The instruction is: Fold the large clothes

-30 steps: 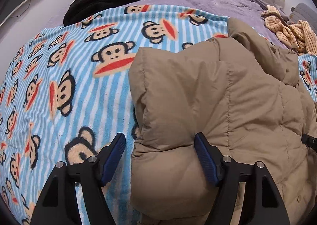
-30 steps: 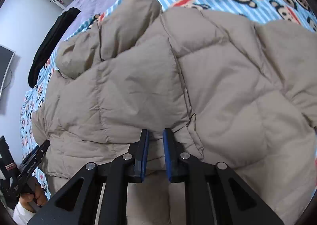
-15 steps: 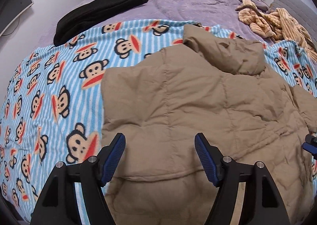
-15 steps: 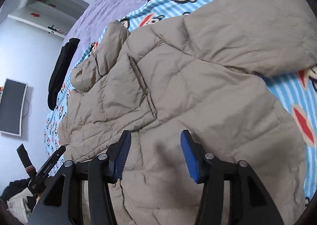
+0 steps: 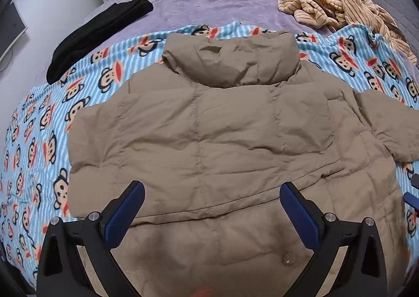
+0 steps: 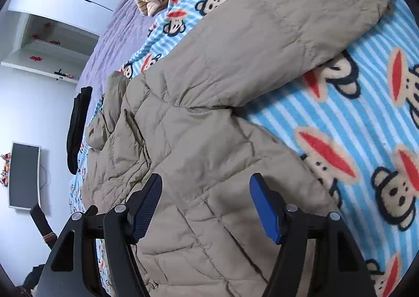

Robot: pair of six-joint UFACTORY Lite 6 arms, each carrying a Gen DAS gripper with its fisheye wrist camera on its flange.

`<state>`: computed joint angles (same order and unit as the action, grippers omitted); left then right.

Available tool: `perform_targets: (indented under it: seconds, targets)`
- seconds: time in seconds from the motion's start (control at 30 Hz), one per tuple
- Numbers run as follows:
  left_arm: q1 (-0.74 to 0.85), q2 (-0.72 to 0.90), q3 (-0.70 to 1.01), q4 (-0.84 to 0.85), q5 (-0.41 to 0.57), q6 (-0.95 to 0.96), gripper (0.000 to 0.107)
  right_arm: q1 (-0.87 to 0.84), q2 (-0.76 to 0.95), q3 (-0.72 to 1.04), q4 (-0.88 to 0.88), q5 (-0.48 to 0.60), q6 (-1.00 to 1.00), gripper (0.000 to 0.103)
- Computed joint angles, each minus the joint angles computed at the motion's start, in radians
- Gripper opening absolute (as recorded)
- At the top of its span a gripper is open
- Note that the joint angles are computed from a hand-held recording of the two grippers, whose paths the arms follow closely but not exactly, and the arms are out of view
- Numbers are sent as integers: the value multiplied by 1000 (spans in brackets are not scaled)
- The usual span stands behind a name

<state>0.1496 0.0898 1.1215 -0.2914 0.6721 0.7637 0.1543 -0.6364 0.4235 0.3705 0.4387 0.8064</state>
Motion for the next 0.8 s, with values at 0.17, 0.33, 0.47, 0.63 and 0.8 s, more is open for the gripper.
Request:
perform_targets:
  seconds: [0.17,0.33,0.47,0.63,0.8]
  targets:
    - [-109,-21,-41,69,-8,-135,103,-246,-112,-82,233,95,-350,86]
    - [-211,-88,-119,88,11,-209,103,-579,-147,-132,464,232,-760,88]
    - [-303,-130,-169,120,11,-299,103,-892,-60,-148,628,375,-1084,88]
    - [-384,-146,-182,138,23,-384,103,-1192,144,-78,696,483,-1343,88]
    - [-437,-152,-183,164,29,-451,103,-1414,399,39,806,521,-1534,88]
